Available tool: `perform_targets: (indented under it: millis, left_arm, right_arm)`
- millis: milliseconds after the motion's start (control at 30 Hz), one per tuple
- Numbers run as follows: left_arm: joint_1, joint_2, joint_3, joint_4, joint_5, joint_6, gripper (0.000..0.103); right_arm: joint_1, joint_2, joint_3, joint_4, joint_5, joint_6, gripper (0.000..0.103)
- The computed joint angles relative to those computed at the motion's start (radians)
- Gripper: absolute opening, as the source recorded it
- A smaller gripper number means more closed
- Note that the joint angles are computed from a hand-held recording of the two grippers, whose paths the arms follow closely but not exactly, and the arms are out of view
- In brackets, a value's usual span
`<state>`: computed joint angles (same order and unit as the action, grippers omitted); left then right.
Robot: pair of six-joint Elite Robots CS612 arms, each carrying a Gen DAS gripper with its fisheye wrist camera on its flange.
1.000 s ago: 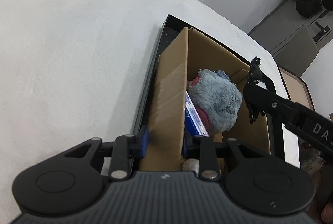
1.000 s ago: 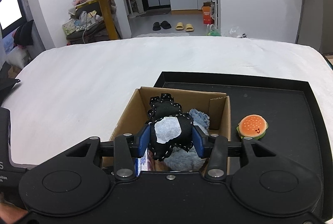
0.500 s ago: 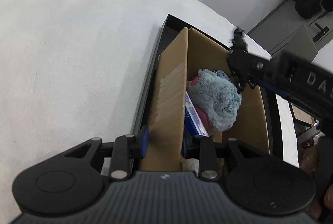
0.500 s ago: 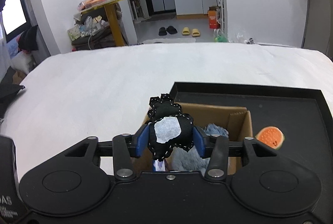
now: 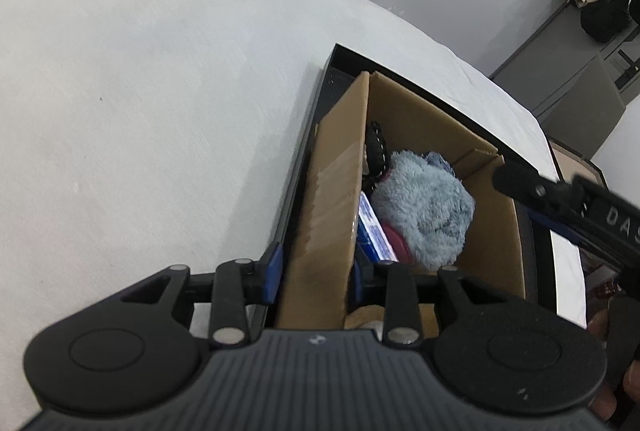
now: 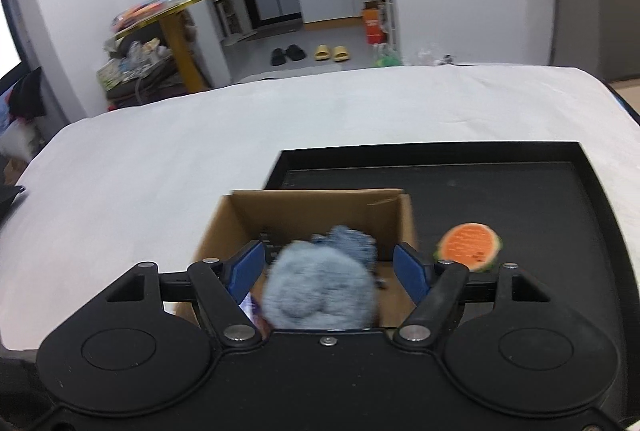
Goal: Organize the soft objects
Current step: 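Lower the black-white plush into the box and open the right gripper, then move the right gripper to the orange burger plush on the tray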
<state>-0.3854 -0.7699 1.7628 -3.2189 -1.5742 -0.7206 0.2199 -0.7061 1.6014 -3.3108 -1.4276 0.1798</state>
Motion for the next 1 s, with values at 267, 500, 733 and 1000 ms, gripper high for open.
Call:
perform_targets:
  millis: [267,500,733,1000]
  left_arm:
    - [-0.011,-0.008,-0.005,0.02,0.06,-0.024,0.054]
    - [-0.026,-0.007,-0.015,0.034,0.121,-0.024,0.069]
    - [-0.035,-0.005,-0.028,0.058,0.146,-0.021,0.071]
    - [-0.046,-0.003,-0.042,0.088,0.167,-0.011,0.071]
  right_arm:
    - [-0.019,0.002,0.022,-0.012,-0.014,0.028,0.074]
    - [-0.034,0.007,0.03,-0.015,-0.021,0.055,0.077]
    - [-0.047,0.017,0.029,-0.006,-0.025,0.076,0.079]
    - [-0.065,0.027,0.029,-0.008,0.002,0.096,0.086]
